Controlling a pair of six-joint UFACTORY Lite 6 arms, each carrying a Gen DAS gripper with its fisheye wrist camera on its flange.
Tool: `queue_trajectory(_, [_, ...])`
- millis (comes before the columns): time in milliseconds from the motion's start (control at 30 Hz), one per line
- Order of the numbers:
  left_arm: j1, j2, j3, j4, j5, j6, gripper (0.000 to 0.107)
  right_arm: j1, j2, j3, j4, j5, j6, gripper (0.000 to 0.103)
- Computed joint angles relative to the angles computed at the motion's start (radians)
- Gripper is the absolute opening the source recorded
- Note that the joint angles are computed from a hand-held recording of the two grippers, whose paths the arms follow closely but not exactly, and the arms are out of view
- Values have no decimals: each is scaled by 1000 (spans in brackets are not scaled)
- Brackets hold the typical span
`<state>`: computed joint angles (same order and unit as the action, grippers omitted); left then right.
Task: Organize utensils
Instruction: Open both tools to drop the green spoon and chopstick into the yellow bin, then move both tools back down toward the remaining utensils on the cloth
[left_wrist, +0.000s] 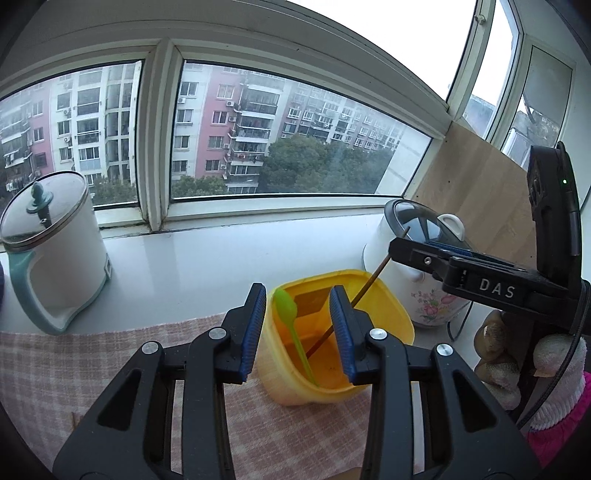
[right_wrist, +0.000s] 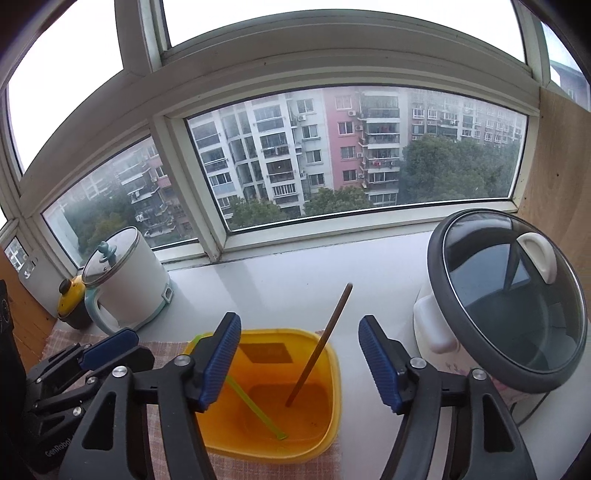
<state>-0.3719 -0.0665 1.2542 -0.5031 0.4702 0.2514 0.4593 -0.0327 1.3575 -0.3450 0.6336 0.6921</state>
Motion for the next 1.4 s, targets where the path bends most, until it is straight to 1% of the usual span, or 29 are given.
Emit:
queue_trajectory(100, [63,-62,-52,-82,48,87,36,73,-31,-14,-95,39,122,74])
queue_trajectory(167, [124,-121,-102,-137,85,163,36,121,-36,-10,-150,66,193,80])
queue_trajectory(267, [206,-190,-147,-142,143,226,36,227,-50,-5,-259,131,320,86])
queue_trajectory(300, [226,-203,-155,-143,158,241,36,259,-45,7,-284,152,346,86])
queue_trajectory(367, [318,-254,-186,-168,221,321,36,317,-45,17,-319,190,382,90])
queue_trajectory(433, [396,-288,-206,-182,268,384,36,373,-47,19,-348,216,416,90])
queue_trajectory(567, [623,-344,-247,-234,400,550,36,460,-31,23,-364,245,465,91])
queue_trajectory(600, [684,-356,-260,-249,435,596,36,479,-22,26,-367,250,474,93])
queue_trajectory(633, [726,-363,-271,-257,458,629,36,498,-13,28,-373,255,484,101])
queue_trajectory(667, [795,-369,-284,-264,493,682,36,517,-13,19,-387,257,502,103])
queue_trajectory(800, [983,-358,-328,-270,565,815,36,610,30,21,-439,274,556,103])
queue_trajectory(967, [1156,-322,-390,-251,608,946,36,675,76,12,-463,243,600,103])
queue_trajectory(1100, [1255,-289,-423,-227,637,1015,36,692,134,9,-450,170,629,103])
queue_trajectory(1233, [1347,-260,-463,-194,663,1100,36,694,198,14,-396,93,622,97])
queue_trajectory(1333, [1371,-261,-500,-170,663,1128,36,686,247,18,-324,14,584,91])
queue_trajectory(1400, [1381,-265,-528,-156,664,1138,36,679,291,29,-267,-35,546,90])
